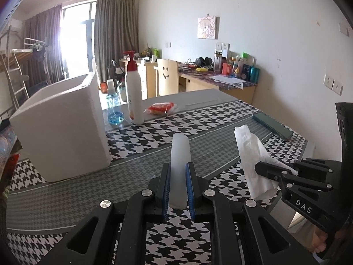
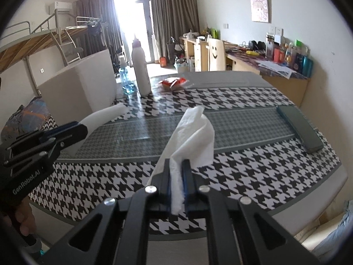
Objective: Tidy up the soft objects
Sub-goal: 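Lift the foam strip and cloth and carry both over the white foam box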
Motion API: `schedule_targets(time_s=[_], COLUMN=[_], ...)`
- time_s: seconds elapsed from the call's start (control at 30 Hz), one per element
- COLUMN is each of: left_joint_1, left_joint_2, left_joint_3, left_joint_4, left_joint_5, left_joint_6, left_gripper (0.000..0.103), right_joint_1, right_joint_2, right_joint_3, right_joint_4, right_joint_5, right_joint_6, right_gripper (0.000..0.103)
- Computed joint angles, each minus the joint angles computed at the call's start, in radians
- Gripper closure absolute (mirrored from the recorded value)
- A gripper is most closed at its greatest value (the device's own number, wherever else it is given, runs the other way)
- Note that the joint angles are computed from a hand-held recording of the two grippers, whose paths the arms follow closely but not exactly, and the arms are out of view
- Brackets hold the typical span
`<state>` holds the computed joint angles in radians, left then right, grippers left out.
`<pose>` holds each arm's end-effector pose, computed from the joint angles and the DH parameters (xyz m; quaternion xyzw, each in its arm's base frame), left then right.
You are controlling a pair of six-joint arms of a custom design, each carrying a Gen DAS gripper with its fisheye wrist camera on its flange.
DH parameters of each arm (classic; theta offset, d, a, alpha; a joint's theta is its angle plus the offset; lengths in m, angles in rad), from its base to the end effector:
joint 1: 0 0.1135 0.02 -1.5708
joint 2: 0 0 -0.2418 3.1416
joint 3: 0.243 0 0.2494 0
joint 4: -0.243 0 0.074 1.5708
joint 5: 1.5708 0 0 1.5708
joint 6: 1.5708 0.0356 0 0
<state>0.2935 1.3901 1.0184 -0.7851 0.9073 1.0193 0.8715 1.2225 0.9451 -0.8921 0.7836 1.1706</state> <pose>0.2594 0.0491 0.2315 0.3965 0.7904 -0.2270 0.4081 0.1644 0.1564 0.2409 0.2102 0.8842 -0.0384 0.4153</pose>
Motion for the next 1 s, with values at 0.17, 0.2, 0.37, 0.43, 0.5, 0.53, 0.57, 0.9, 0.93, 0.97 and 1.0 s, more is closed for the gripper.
schedule_targets(time_s=[0.17, 0.2, 0.37, 0.43, 0.5, 0.53, 0.57, 0.9, 0.93, 0.97, 1.0], left_joint_1=[0.022, 0.025, 0.04, 0.055, 0.063, 0.069, 0.073, 0.079, 0.079, 0.079, 0.078], left_joint_2=[-0.01, -0.011, -0.006, -0.004, -0.005, -0.003, -0.002, 0.0, 0.002, 0.004, 0.005], left_joint_3=[0.011, 0.012, 0.03, 0.037, 0.041, 0.048, 0.053, 0.091, 0.095, 0.102, 0.105], left_joint_4=[-0.02, -0.021, -0.039, -0.052, -0.061, -0.067, -0.07, -0.061, -0.061, -0.067, -0.066], left_joint_5=[0.024, 0.027, 0.046, 0.055, 0.061, 0.065, 0.069, 0.08, 0.08, 0.082, 0.082], left_joint_6=[0.018, 0.02, 0.033, 0.048, 0.057, 0.061, 0.063, 0.034, 0.032, 0.034, 0.032], left_gripper=[0.088, 0.088, 0.088, 0.088, 0.088, 0.088, 0.088, 0.088, 0.088, 0.088, 0.088], right_joint_1=[0.02, 0.02, 0.017, 0.016, 0.011, 0.003, 0.002, -0.053, -0.058, -0.061, -0.066], right_joint_2=[0.012, 0.013, 0.011, 0.01, 0.01, 0.004, 0.003, -0.019, -0.02, -0.022, -0.024], right_joint_3=[0.029, 0.031, 0.044, 0.047, 0.051, 0.049, 0.051, 0.05, 0.051, 0.051, 0.051], right_joint_4=[-0.014, -0.013, -0.008, -0.005, 0.004, 0.013, 0.016, 0.092, 0.096, 0.102, 0.11], right_joint_5=[0.025, 0.028, 0.039, 0.042, 0.044, 0.042, 0.043, 0.027, 0.025, 0.025, 0.024], right_joint_6=[-0.004, -0.008, -0.037, -0.046, -0.063, -0.079, -0.085, -0.198, -0.208, -0.218, -0.23], right_gripper=[0.092, 0.092, 0.092, 0.092, 0.092, 0.092, 0.092, 0.092, 0.092, 0.092, 0.092])
